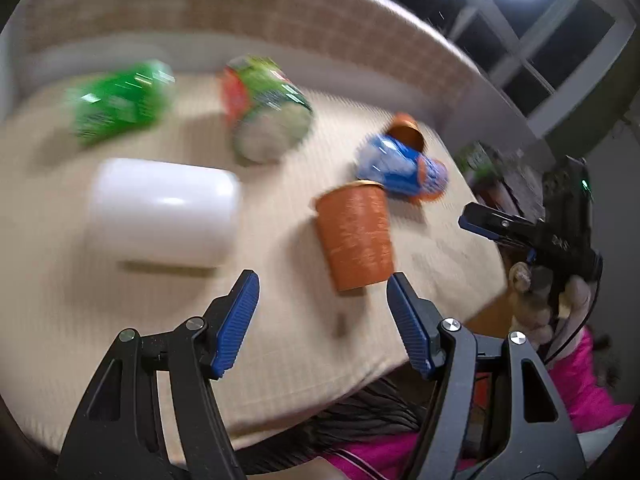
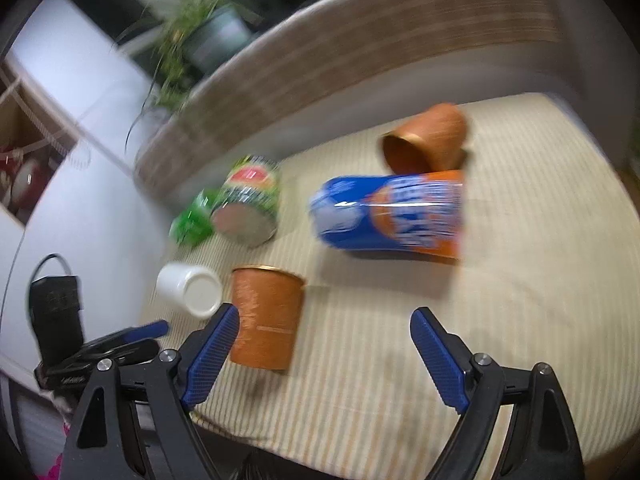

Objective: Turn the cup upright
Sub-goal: 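Lower the upright orange cup onto the table and open the left gripper, then grasp the upright orange cup with the right gripper and lift it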

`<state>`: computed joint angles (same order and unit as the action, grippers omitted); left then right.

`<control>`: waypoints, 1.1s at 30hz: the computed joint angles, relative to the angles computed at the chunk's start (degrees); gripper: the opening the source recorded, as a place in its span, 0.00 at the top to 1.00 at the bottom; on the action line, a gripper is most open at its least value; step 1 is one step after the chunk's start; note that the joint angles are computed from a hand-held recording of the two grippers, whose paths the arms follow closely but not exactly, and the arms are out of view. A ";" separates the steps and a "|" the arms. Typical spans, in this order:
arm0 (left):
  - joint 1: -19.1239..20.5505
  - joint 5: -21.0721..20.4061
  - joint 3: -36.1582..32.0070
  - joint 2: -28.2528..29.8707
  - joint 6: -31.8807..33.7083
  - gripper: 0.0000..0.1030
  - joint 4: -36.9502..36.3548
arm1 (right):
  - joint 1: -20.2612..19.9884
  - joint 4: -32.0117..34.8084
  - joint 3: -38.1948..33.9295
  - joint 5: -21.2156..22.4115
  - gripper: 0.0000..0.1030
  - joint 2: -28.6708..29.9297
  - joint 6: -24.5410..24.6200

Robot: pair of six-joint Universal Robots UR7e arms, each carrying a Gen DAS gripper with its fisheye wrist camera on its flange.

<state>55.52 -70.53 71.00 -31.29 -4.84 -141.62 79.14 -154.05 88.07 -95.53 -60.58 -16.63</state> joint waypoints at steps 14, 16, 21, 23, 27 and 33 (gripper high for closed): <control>-2.85 16.55 21.59 -8.25 -0.44 0.34 -24.27 | 3.74 22.80 -17.90 -3.58 0.21 12.36 2.04; -2.68 15.71 21.72 -8.48 -0.43 0.34 -24.36 | 3.88 23.76 -18.72 -4.28 0.23 13.17 2.50; -2.80 15.46 21.81 -8.47 0.76 0.34 -26.52 | 4.22 25.06 -19.82 -5.87 0.34 14.68 3.03; -2.74 15.21 21.79 -8.44 0.77 0.34 -26.80 | 4.27 24.30 -19.33 -6.13 0.36 14.60 2.96; -2.57 14.96 21.83 -8.52 0.24 0.34 -26.61 | 4.78 20.04 -16.64 -7.47 0.36 13.52 1.10; -2.25 14.36 22.00 -8.59 -0.20 0.34 -27.09 | 5.91 9.37 -10.60 -8.97 0.36 11.27 -4.18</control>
